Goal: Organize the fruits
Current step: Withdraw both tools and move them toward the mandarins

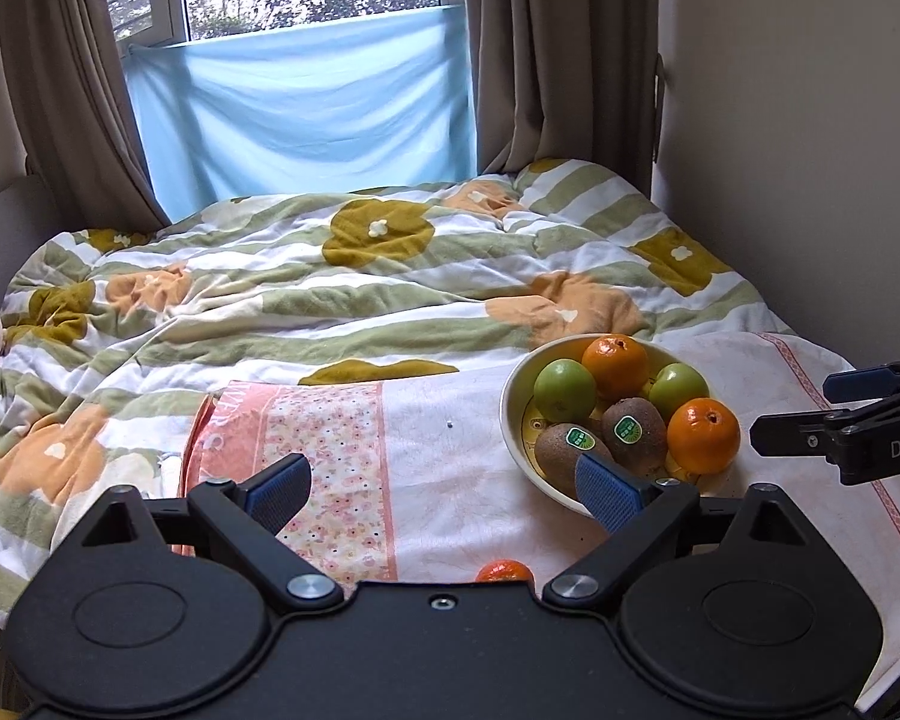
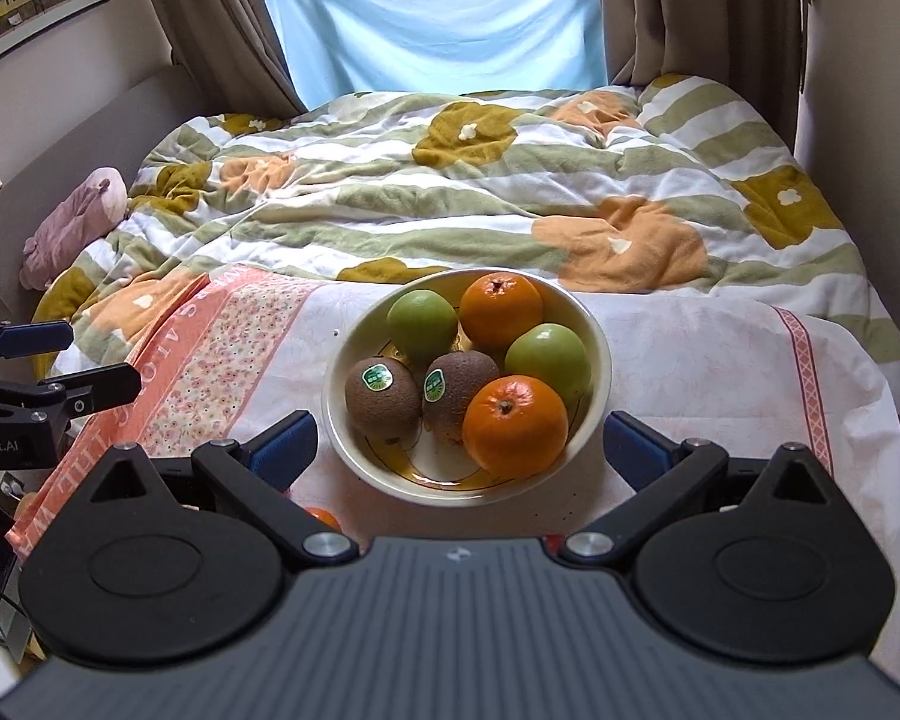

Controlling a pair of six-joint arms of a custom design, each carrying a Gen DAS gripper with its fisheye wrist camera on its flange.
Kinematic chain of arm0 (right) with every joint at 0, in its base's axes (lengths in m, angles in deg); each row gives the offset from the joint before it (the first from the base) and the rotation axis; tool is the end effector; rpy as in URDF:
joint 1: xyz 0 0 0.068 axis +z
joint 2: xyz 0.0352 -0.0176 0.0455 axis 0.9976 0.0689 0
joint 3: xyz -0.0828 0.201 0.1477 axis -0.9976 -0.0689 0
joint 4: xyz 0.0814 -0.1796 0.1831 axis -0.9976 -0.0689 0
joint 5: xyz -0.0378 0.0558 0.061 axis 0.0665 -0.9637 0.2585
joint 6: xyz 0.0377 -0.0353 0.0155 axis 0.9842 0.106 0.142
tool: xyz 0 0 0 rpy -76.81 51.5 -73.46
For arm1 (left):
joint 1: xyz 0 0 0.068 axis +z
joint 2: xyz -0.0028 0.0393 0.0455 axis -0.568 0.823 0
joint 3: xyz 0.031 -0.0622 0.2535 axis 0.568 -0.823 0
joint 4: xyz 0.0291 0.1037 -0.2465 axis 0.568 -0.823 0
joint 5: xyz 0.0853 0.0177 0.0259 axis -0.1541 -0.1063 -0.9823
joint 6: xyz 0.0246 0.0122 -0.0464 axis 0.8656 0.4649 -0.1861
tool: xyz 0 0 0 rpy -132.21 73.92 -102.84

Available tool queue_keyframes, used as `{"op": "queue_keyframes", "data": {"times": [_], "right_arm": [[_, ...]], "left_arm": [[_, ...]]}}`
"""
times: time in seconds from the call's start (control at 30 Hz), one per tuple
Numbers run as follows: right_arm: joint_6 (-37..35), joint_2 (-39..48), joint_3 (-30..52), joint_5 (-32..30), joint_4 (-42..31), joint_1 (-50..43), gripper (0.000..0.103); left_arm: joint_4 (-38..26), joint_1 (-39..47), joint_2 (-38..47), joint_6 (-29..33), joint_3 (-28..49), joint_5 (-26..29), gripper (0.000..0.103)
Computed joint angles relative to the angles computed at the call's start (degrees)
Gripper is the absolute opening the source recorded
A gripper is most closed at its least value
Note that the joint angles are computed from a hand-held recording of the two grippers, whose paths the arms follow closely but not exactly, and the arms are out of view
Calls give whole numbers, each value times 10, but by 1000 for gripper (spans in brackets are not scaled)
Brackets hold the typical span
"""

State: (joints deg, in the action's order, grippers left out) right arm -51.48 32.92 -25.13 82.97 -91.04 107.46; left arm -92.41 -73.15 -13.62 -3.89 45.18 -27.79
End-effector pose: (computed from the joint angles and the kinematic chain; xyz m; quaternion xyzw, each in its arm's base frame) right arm 0.2413 0.0938 0.2134 -0.0394 0.9200 0.1139 0.3730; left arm 0.2280 -0.1649 0.2258 0.1158 0.9011 -0.0169 0.4175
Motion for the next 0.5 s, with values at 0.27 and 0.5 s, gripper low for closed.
{"op": "queue_keyframes", "data": {"times": [0.27, 0.5], "right_arm": [[155, -49, -18, 126, -35, 121, 103], [291, -26, -9, 230, -66, 231, 103]], "left_arm": [[-1, 57, -71, 88, -37, 84, 97], [15, 112, -88, 173, -71, 186, 96]]}}
